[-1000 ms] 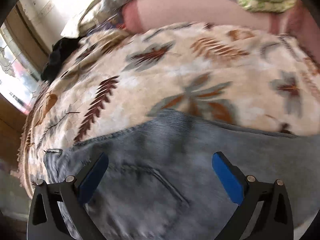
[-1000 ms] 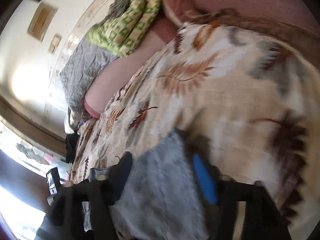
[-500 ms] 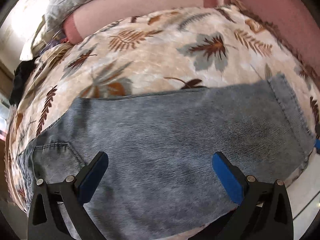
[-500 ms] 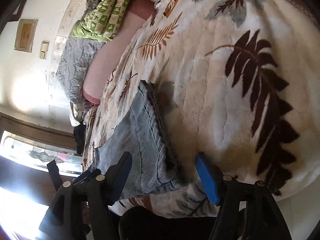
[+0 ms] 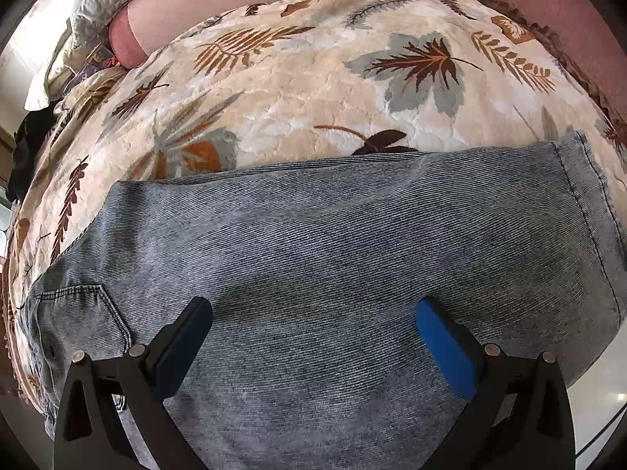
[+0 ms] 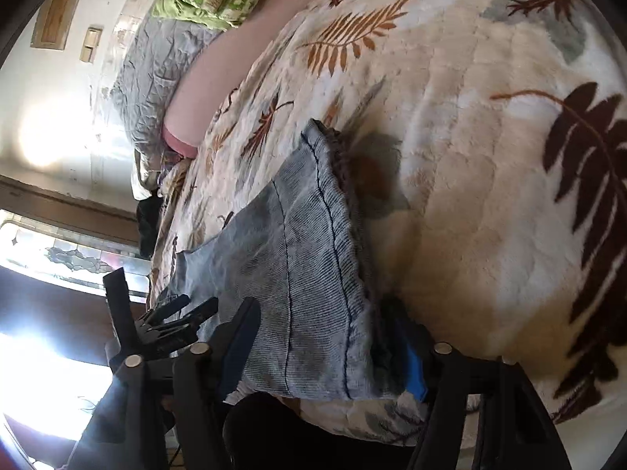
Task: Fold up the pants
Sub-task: 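Carry the held hem over toward the jeans waistband with the right gripper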
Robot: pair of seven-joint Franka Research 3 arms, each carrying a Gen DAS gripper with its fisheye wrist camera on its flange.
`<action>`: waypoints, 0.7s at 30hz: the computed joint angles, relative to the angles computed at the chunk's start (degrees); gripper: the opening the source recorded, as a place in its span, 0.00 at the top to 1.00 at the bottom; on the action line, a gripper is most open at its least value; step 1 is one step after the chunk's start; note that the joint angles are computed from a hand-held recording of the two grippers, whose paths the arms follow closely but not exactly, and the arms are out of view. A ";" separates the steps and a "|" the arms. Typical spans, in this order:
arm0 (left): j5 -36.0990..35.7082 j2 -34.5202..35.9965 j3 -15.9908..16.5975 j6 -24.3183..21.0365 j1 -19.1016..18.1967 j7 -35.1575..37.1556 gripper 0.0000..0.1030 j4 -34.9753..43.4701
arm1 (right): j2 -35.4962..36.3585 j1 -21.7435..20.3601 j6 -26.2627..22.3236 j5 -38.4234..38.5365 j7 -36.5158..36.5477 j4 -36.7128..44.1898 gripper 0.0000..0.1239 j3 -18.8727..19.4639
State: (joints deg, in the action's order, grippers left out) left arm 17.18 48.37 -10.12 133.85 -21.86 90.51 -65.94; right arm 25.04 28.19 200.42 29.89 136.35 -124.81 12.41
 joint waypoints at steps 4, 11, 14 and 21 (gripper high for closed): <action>0.67 -3.77 0.21 3.33 0.81 -0.80 0.00 -5.39 | 0.99 -4.39 -0.12 -3.01 2.05 0.11 0.84 3.89; 0.76 -6.37 0.14 4.32 3.03 -1.67 0.00 -7.99 | 1.00 -0.36 2.91 0.48 2.93 -0.54 0.77 0.84; 0.92 -5.47 -0.10 2.87 2.62 -1.19 0.00 -6.91 | 3.70 -5.46 8.41 -7.00 8.07 -0.42 0.60 4.83; 0.40 -5.82 -1.39 4.42 1.67 1.28 0.00 -7.38 | 2.05 2.94 4.85 1.22 0.66 1.33 0.89 -2.46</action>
